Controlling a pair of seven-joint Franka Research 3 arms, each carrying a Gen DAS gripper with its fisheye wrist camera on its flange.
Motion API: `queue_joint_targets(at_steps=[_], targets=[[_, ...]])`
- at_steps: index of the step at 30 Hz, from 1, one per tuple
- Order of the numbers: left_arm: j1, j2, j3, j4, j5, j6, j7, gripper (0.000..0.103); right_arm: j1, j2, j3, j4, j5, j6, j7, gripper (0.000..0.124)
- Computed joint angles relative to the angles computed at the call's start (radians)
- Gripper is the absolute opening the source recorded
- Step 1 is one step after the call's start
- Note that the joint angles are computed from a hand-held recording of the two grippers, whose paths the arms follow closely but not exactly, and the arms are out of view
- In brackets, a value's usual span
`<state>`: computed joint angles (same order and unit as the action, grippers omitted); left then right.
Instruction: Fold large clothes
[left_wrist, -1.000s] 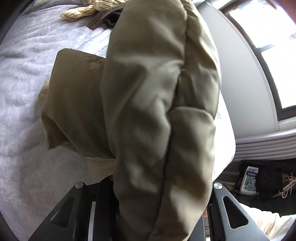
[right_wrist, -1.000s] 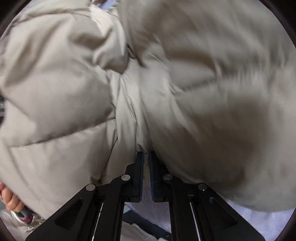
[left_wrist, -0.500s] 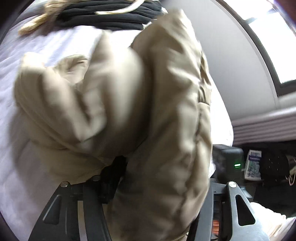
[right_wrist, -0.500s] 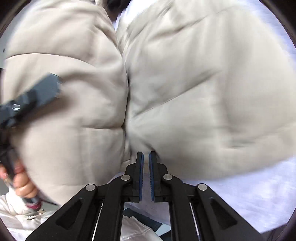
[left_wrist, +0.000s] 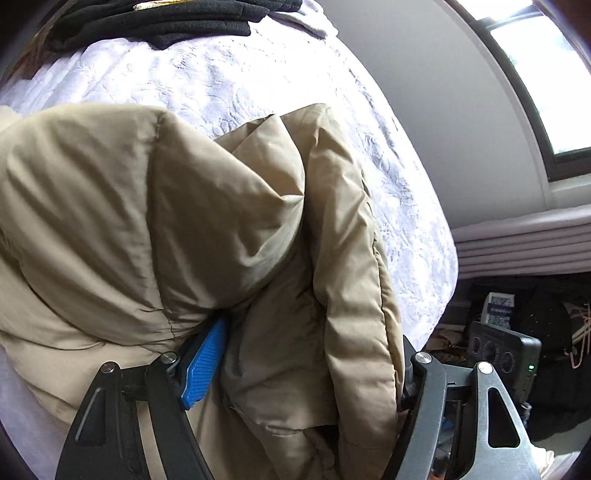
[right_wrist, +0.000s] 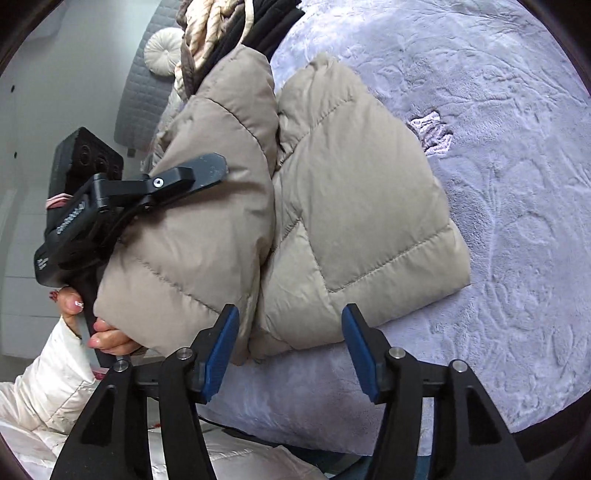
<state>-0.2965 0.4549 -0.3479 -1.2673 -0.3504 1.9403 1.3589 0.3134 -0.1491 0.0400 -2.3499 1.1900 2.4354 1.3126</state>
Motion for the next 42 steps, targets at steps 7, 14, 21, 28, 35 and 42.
queue_joint_targets(at_steps=[7,14,21,28,35,42], targets=[[0.001,0.003,-0.013,-0.054,-0.035,0.079,-0.004,0.074,-0.004,-0.096,-0.019,-0.079,-0.001,0.061,-0.059,0.087],[0.021,-0.038,-0.015,-0.16,-0.087,0.156,0.009,0.074,0.055,-0.137,0.003,-0.038,-0.046,0.018,-0.104,0.087],[0.006,-0.05,-0.009,-0.109,-0.018,0.155,0.024,0.074,0.046,-0.008,0.124,0.041,-0.483,0.193,0.266,0.077],[-0.055,-0.179,0.111,-0.25,0.405,0.352,-0.073,0.074,0.08,-0.008,0.043,0.018,-0.371,0.145,0.203,0.051],[-0.037,-0.136,0.11,-0.265,0.509,0.311,-0.204,0.074,0.06,-0.055,0.059,0.014,-0.494,0.198,0.256,0.017],[-0.113,0.041,0.087,-0.046,0.567,0.271,-0.172,0.074,0.03,-0.157,0.038,-0.119,-0.567,0.183,0.446,0.013]])
